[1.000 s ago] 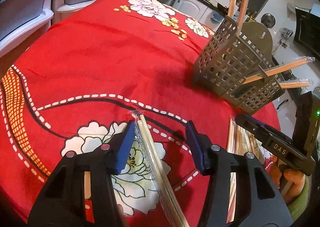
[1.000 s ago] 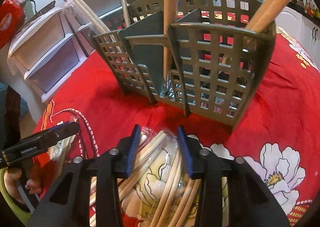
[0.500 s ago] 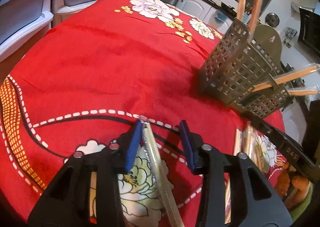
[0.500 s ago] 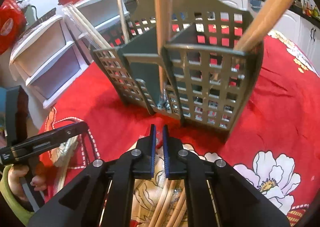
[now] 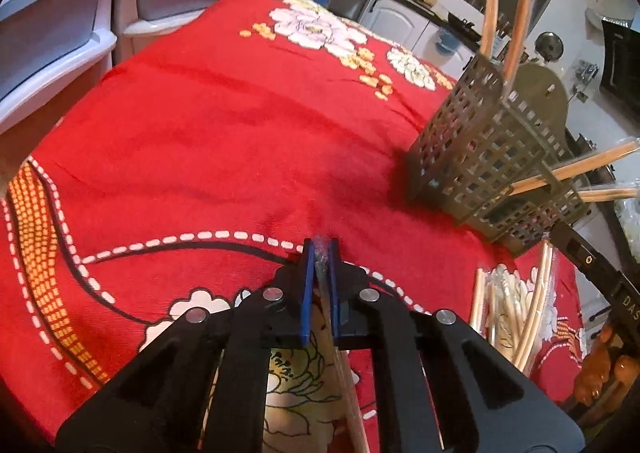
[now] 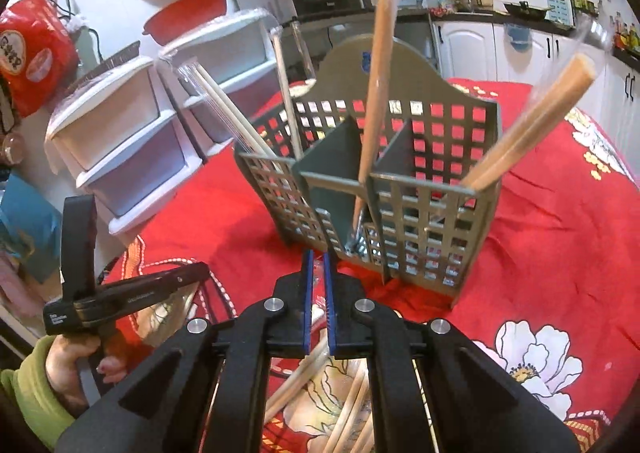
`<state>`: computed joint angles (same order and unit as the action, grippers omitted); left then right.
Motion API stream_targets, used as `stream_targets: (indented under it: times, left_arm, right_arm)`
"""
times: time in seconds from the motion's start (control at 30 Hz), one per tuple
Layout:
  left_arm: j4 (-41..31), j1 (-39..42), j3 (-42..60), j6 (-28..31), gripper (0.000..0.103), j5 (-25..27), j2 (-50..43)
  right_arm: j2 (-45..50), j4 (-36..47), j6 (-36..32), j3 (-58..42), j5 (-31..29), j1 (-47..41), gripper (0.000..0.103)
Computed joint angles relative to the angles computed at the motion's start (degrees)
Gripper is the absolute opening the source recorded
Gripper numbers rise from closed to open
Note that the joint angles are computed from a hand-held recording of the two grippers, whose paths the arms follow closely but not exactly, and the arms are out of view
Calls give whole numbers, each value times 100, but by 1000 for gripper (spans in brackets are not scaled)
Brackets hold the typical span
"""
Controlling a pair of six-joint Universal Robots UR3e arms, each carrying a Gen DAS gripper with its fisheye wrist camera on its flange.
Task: Organize utensils
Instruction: 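Lift the wrapped chopsticks with the left tool over the grey caddy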
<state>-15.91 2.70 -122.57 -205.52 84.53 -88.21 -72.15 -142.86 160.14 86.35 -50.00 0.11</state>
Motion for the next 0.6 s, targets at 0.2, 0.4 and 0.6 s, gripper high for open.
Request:
stream_targets:
  times: [0.2, 0.4, 0.6]
  left_arm:
    - [-33, 17, -4, -28, 2, -63, 448]
    - [-153, -78, 302, -53, 1, -176, 718]
    - [-244, -210, 781, -59, 1, -216, 819]
  right_arm:
    - [-318, -114, 56, 220, 250, -114, 5]
    - [-707, -119, 8, 377, 637, -299, 4]
    - [-1120, -113, -54, 493, 1024, -471, 4]
